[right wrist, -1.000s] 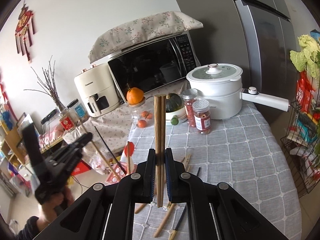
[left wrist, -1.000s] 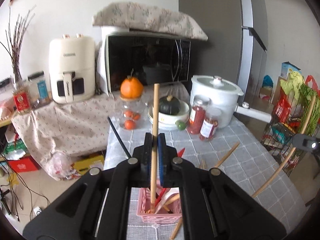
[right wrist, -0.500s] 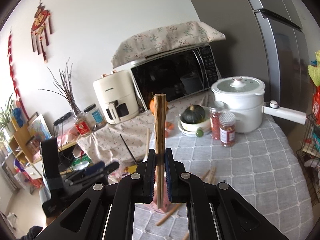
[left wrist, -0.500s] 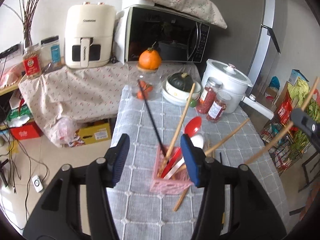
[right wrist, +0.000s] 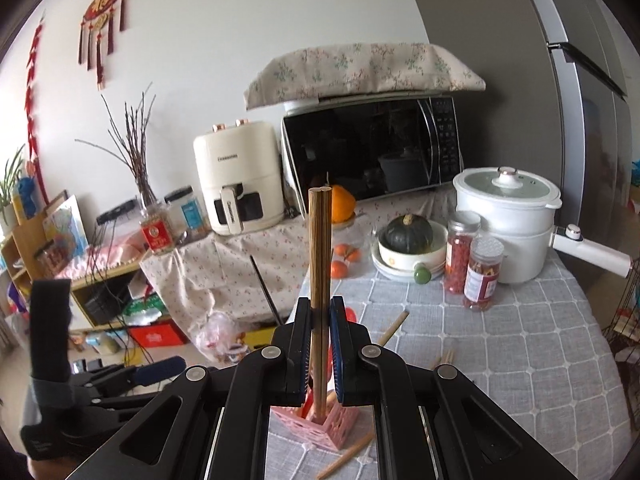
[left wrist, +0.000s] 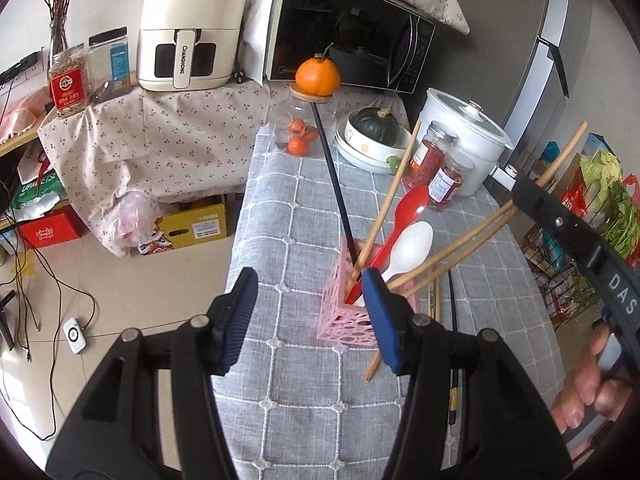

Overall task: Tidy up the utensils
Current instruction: 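Lower the wooden chopsticks into the pink basket and open both grippers, then grasp the black chopstick on the cloth with the right gripper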

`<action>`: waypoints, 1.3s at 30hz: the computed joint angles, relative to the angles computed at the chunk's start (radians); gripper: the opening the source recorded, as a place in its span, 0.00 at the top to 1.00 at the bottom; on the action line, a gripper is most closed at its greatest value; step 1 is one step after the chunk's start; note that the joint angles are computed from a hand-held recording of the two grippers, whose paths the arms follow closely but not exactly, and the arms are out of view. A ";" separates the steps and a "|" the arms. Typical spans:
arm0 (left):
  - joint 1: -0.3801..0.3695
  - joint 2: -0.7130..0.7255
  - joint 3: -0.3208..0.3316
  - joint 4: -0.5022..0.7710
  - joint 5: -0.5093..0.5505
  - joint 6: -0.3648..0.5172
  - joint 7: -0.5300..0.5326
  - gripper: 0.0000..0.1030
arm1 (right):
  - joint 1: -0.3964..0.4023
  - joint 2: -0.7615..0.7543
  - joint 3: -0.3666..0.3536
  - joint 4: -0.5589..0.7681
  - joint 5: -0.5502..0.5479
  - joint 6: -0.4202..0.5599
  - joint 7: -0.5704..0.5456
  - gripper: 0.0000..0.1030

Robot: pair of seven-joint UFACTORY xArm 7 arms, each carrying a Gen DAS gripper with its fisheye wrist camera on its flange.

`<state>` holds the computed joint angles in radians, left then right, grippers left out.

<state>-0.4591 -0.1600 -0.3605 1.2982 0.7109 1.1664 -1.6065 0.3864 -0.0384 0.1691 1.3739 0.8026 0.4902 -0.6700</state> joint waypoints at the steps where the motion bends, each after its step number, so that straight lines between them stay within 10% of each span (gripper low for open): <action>1: 0.000 0.002 0.001 0.000 -0.005 -0.003 0.001 0.42 | 0.000 0.007 0.001 0.000 -0.009 0.003 0.008 0.91; 18: -0.015 0.030 0.004 -0.019 -0.023 -0.090 -0.039 0.19 | -0.100 -0.033 -0.083 0.021 0.184 0.135 -0.061 0.29; 29: -0.097 0.182 0.051 0.080 -0.095 -0.063 0.028 0.08 | -0.176 0.054 -0.080 -0.010 -0.182 0.083 0.215 0.08; 39: -0.158 0.244 0.095 0.126 -0.117 -0.068 0.097 0.01 | -0.183 0.219 -0.063 0.048 -0.548 0.192 0.463 0.08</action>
